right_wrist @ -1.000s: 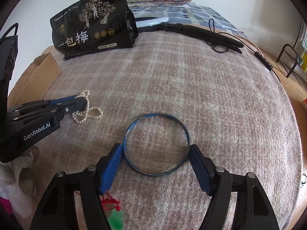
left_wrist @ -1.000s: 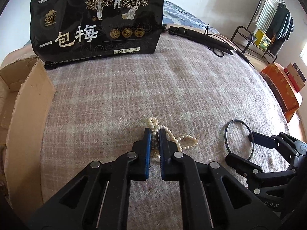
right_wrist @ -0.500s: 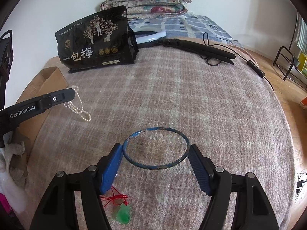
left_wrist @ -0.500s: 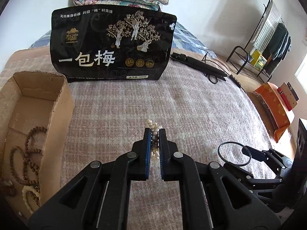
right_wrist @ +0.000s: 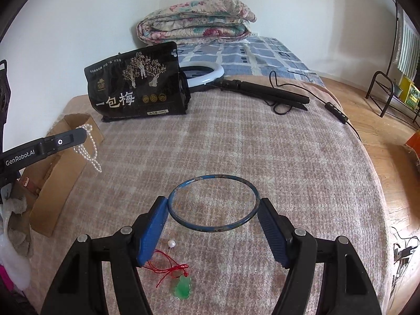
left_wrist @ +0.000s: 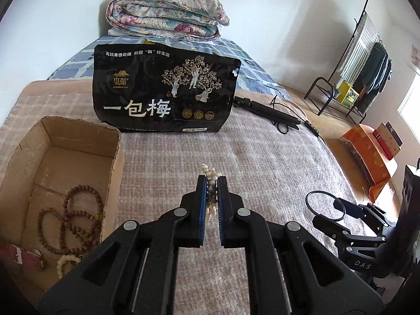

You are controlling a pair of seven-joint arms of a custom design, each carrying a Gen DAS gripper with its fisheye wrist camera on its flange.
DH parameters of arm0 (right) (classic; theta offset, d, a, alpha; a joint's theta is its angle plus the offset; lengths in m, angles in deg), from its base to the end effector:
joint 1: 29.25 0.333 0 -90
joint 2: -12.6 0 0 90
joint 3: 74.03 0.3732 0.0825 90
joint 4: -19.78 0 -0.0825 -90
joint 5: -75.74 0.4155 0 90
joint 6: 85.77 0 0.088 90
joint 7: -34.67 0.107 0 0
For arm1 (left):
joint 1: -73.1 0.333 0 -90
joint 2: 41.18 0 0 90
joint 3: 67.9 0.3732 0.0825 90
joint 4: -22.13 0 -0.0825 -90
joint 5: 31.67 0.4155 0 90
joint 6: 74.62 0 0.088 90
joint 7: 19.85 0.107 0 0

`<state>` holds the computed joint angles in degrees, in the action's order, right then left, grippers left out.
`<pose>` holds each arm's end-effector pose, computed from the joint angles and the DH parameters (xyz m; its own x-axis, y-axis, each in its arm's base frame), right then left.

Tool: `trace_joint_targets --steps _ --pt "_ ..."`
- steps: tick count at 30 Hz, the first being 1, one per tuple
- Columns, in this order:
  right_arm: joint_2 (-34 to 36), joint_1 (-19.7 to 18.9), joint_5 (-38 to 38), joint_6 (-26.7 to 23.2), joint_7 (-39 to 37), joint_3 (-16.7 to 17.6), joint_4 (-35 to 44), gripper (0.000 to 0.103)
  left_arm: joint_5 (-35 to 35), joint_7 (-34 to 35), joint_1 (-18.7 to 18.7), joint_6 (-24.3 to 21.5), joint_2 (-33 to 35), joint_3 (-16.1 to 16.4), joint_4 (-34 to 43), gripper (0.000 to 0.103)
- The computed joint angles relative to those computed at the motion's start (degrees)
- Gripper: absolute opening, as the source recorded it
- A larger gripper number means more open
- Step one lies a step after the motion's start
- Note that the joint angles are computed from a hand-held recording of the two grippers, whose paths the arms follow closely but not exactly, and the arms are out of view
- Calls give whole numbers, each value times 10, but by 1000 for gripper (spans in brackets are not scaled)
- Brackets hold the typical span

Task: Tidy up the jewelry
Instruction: 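Carry the necklace and bangle into the cardboard box and open both tools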

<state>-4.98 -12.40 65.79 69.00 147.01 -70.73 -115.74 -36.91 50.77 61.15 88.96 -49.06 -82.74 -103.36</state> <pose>0.4722 0.1823 0.5582 0.1190 -0.9908 -0.0651 -0.7944 -0.0557 -0.6049 0.5132 -0.2618 0.5806 -0.1705 -0.9446 0.2804 -0.7495 -0.0603 -0.6592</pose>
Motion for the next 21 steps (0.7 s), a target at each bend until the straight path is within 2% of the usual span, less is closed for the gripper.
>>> trace_joint_targets --steps 9,21 --pt "-5 27 11 13 6 16 17 72 -17 20 20 0 -34 17 -17 5" --pt "45 89 34 34 -15 43 72 72 -63 68 59 -2 -60 51 -31 5"
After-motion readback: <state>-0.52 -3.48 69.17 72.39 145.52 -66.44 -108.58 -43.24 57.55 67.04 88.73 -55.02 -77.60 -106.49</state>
